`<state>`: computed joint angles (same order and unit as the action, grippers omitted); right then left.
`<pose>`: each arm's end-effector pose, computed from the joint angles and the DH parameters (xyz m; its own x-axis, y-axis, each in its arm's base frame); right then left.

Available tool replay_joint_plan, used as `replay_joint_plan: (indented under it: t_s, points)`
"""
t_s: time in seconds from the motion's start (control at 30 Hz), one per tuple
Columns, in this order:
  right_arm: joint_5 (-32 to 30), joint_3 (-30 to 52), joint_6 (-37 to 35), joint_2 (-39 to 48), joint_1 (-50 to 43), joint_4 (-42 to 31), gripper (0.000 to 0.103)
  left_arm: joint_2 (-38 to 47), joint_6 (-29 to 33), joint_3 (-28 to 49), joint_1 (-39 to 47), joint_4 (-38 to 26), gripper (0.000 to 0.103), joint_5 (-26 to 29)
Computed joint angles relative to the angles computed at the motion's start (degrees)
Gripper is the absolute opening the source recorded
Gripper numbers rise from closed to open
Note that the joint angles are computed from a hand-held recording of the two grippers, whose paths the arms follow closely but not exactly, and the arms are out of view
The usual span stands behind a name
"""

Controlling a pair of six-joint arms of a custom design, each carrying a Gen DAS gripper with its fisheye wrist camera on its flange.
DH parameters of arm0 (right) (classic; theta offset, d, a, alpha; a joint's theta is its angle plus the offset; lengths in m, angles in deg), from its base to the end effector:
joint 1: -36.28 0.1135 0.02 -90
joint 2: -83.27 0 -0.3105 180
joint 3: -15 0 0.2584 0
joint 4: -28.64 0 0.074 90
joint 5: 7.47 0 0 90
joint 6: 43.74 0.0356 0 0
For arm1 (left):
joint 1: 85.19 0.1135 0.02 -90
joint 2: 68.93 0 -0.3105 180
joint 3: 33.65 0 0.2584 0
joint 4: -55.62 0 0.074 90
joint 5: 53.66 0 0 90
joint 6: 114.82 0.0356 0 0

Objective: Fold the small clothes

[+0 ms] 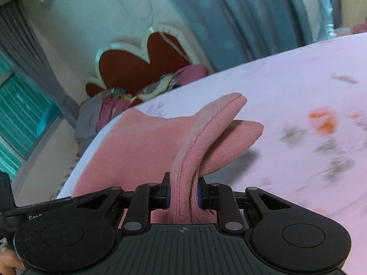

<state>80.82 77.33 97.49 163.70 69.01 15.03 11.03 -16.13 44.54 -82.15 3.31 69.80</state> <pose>0.2579 0.1670 0.2818 -0.7149 0.4669 -0.5205 -0.0071 0.7395 0.6731 0.2856 -0.0045 0.3273 -0.7573 0.0860 -0.6474 0.3977 0.8470 -0.3527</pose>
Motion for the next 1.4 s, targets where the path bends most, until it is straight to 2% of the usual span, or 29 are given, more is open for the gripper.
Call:
replay_joint_plan:
  t_s: [0.17,0.37,0.47,0.53,0.67,0.77,0.8,0.9,1.0,1.13,1.2,1.3,1.4]
  points:
    - [1.0,3.7,0.7,8.5,1.6,2.1,0.020,4.6,6.7,-1.5,7.7,1.4,0.031,2.6]
    - [1.7,2.3,2.0,10.2,0.5,1.1,0.020,7.0,8.7,-4.3,10.0,4.6,0.040,3.8]
    - [5.9,1.5,3.8,9.9,2.1,-0.9,0.028,6.8,9.2,-4.1,9.4,4.4,0.044,2.8]
    - [6.5,1.0,3.5,9.2,2.0,-1.8,0.035,6.9,10.4,-3.9,10.2,3.9,0.048,2.6]
    - [12.6,4.6,-1.1,8.1,3.9,-7.1,0.034,3.3,8.0,-5.3,10.7,5.7,0.045,2.0]
    - [15.0,5.9,-2.5,7.4,4.2,-6.6,0.034,0.3,6.6,-7.0,11.1,10.4,0.042,2.1]
    - [15.3,7.4,-3.8,8.1,4.1,-6.9,0.034,-0.2,6.2,-7.4,11.1,12.3,0.038,2.7]
    - [15.0,11.5,-6.4,11.7,4.7,-7.8,0.034,2.2,5.8,-4.8,8.5,12.8,0.037,1.4]
    - [14.8,17.0,-7.0,17.6,4.9,-9.8,0.034,5.1,4.5,-4.2,5.2,16.4,0.038,-2.7]
    - [17.2,22.0,-9.1,24.6,4.8,-13.9,0.034,8.3,3.3,-3.4,3.7,17.5,0.040,-5.4]
    - [17.5,21.0,-9.3,25.3,4.4,-11.8,0.034,8.6,3.2,-3.9,3.6,18.3,0.040,-5.3]
    - [17.3,21.9,-8.5,25.5,4.2,-13.1,0.034,9.0,2.8,-3.8,3.3,18.6,0.042,-6.2]
    - [18.7,19.3,-6.9,21.4,5.4,-13.0,0.034,8.4,2.2,-2.7,3.5,16.6,0.041,-6.5]
